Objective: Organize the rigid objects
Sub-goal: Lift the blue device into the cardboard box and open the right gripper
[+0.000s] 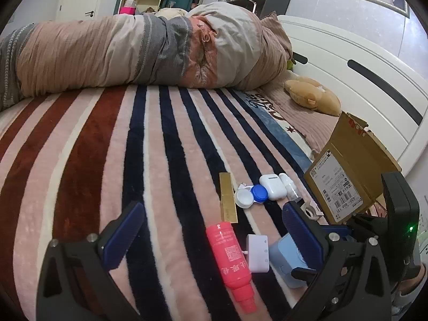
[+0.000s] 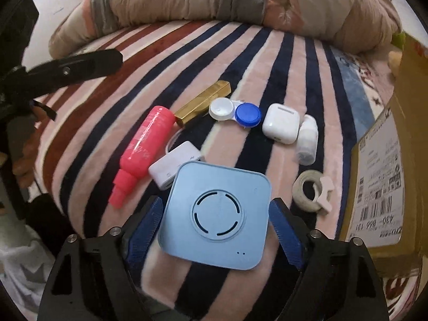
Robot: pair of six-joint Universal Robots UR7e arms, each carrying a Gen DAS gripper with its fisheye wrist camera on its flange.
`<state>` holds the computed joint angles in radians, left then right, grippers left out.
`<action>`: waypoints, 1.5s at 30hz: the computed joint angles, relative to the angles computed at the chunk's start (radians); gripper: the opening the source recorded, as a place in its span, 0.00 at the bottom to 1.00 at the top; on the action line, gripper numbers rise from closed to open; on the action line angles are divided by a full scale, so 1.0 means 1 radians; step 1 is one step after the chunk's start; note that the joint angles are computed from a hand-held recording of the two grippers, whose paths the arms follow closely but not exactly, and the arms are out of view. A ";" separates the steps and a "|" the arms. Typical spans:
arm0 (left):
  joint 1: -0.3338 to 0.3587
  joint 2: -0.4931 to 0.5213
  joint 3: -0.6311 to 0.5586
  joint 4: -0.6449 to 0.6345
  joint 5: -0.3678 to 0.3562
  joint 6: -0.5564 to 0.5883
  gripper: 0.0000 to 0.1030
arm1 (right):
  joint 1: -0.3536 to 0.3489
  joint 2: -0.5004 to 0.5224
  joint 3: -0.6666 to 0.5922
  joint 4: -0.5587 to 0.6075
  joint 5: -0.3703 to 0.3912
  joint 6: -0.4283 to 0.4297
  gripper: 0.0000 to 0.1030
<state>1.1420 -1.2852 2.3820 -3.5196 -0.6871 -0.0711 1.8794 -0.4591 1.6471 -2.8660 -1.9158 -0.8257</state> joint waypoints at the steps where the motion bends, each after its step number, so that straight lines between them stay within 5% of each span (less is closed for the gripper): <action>1: 0.002 0.001 -0.003 0.007 0.000 -0.003 1.00 | -0.001 0.001 -0.003 0.005 -0.003 0.003 0.78; 7: 0.004 -0.003 0.003 0.019 0.015 -0.021 1.00 | 0.022 0.031 -0.015 -0.031 -0.079 0.015 0.79; 10: 0.011 -0.009 0.005 0.015 0.005 -0.026 1.00 | 0.022 0.043 -0.020 -0.027 -0.101 0.042 0.96; 13: 0.015 -0.012 0.007 0.014 -0.006 -0.024 1.00 | 0.015 0.067 -0.029 -0.053 -0.137 0.064 0.96; 16: 0.020 -0.013 0.006 0.017 -0.013 -0.023 1.00 | -0.009 0.059 -0.023 -0.054 -0.075 0.085 0.94; 18: 0.025 -0.015 0.005 0.025 -0.030 -0.026 1.00 | -0.016 0.054 -0.014 -0.072 -0.046 0.083 0.82; 22: 0.040 -0.021 -0.002 0.046 -0.100 -0.020 0.99 | -0.007 0.051 0.014 -0.157 -0.043 -0.014 0.77; 29: 0.060 -0.069 -0.032 0.105 -0.447 0.036 0.99 | 0.005 -0.055 0.089 -0.189 0.204 -0.142 0.77; 33: 0.010 -0.074 -0.082 0.171 -0.524 0.039 0.99 | 0.012 -0.108 0.110 -0.216 0.348 -0.196 0.77; 37: -0.050 -0.051 -0.153 0.234 -0.515 0.029 0.76 | -0.005 -0.167 0.135 -0.253 0.462 -0.235 0.77; 41: -0.131 0.026 -0.251 0.291 -0.391 0.057 0.47 | -0.034 -0.212 0.124 -0.248 0.508 -0.220 0.77; 45: -0.138 0.141 -0.400 0.396 -0.414 0.075 0.38 | -0.089 -0.257 0.106 -0.228 0.522 -0.186 0.77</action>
